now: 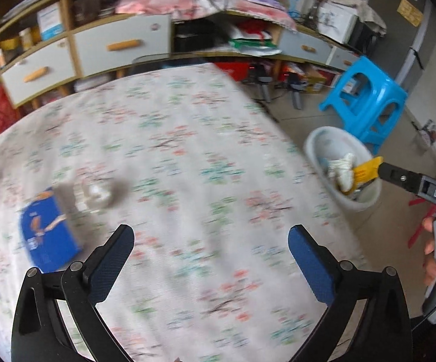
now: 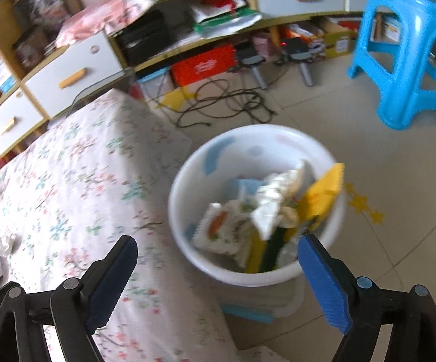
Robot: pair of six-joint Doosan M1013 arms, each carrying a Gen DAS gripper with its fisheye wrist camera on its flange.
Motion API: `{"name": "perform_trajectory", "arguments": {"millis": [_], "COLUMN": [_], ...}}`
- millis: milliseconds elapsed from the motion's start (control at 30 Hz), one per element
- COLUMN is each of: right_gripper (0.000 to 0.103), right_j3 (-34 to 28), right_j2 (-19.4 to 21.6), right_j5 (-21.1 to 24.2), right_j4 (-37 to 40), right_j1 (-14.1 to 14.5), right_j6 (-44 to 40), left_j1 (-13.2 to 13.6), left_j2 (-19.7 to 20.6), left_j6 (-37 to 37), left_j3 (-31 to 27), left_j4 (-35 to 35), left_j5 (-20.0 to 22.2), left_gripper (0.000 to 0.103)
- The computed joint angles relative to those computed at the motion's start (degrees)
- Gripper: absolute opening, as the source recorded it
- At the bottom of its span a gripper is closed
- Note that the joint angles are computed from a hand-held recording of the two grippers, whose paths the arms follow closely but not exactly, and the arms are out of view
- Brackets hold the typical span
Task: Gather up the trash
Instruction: 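Move both tools back over the table toward the blue box and tissue, then close the left tool on the blue biscuit box and lift it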
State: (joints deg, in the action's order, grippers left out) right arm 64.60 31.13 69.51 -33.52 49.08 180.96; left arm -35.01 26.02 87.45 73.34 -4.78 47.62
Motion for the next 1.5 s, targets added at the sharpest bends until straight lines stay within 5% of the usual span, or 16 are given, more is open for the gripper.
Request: {"name": "perform_trajectory", "arguments": {"millis": [433, 1267, 1500], "right_gripper": [0.103, 0.103, 0.103], "right_j3": [-13.19, -40.93, -44.92], "right_j2": [8.55, 26.17, 28.87], "right_j5": [1.83, 13.59, 17.12], "right_j4": [4.50, 10.10, 11.24], "right_j1": [0.00, -0.02, -0.16], "right_j6": [-13.68, -30.97, -32.44], "left_j1": [5.22, 7.05, 7.25], "left_j2": [0.57, 2.91, 2.56], "left_j6": [-19.89, -28.04, -26.52], "left_j3": [1.75, 0.81, 1.18], "left_j4": [13.88, 14.29, 14.49], "left_j5": [3.81, 1.45, 0.23], "left_gripper": [0.103, 0.102, 0.077]}}
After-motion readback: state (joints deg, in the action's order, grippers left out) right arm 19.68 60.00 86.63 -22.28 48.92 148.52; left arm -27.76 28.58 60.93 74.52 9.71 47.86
